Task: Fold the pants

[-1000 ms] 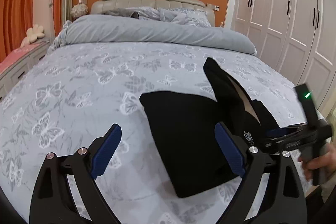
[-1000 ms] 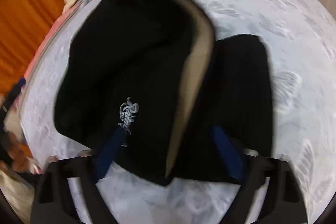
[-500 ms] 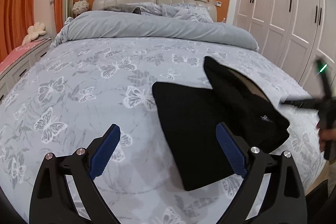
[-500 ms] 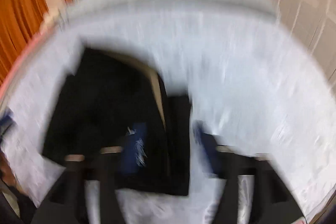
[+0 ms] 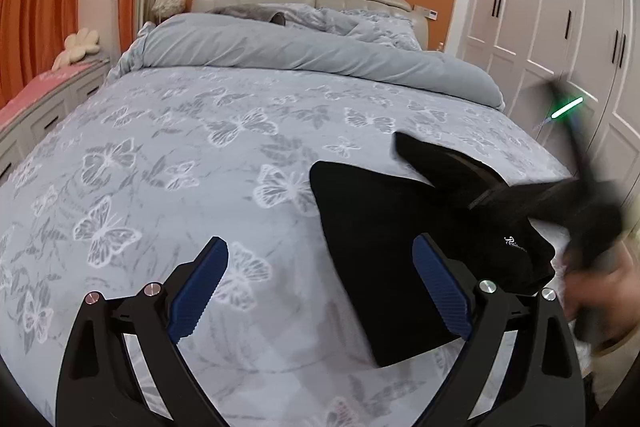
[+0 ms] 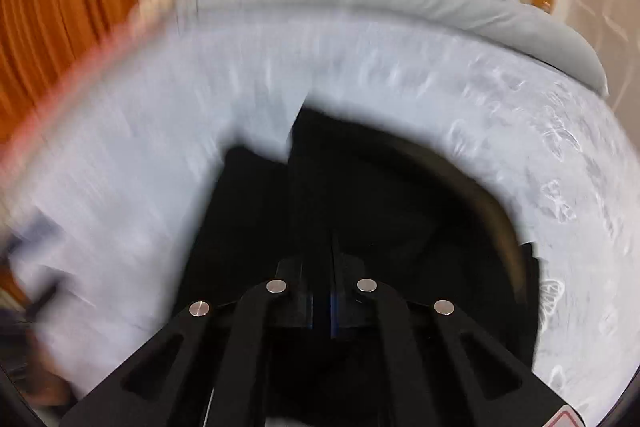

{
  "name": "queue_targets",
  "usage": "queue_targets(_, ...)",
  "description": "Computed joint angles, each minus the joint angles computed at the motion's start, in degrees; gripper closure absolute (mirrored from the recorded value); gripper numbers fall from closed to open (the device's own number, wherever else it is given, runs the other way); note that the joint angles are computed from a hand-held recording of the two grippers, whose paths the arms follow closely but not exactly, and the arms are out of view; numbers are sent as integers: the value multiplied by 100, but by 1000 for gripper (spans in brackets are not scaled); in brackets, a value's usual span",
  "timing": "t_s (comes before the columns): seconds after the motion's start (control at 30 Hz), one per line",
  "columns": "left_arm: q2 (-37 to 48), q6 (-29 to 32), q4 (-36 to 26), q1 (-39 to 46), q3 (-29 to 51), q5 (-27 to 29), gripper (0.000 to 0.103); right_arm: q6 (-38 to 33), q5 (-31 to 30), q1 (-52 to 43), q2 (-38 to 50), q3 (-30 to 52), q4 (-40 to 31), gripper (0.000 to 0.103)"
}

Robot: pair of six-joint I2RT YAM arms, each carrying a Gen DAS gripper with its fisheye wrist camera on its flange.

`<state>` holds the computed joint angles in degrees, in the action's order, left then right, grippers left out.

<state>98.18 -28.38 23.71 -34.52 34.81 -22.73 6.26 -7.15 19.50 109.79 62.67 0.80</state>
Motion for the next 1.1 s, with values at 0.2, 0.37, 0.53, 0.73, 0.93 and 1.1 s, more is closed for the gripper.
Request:
queue_targets(0.2, -23, -69, -15, -3, -81, 469, 8, -358, 69, -1131, -590, -1447, 295, 12)
queue_targets(0.37, 342, 14, -202, -476, 194, 406, 7, -298, -1202, -2394, -760, -2412, 951, 22)
queue_targets(0.53, 1362, -264, -656, -867, 882, 531, 7, -640, -1621, -2971, -750, -2399, 845, 22)
queue_targets(0.73, 2480, -130, -1502, -1217, 2036, -1011, 22, -746, -1261, -2373, -185, -2281, 901, 22)
queue_targets(0.93, 2508, -553, -1353, -608, 2042, -216, 66, -803, -614, -1685, 325, -1759, 1054, 78)
queue_targets(1.1, 1984, -908, -773, -295, 1321, -51, 72, -485, -1355, -1820, -624, -2223, 1415, 95)
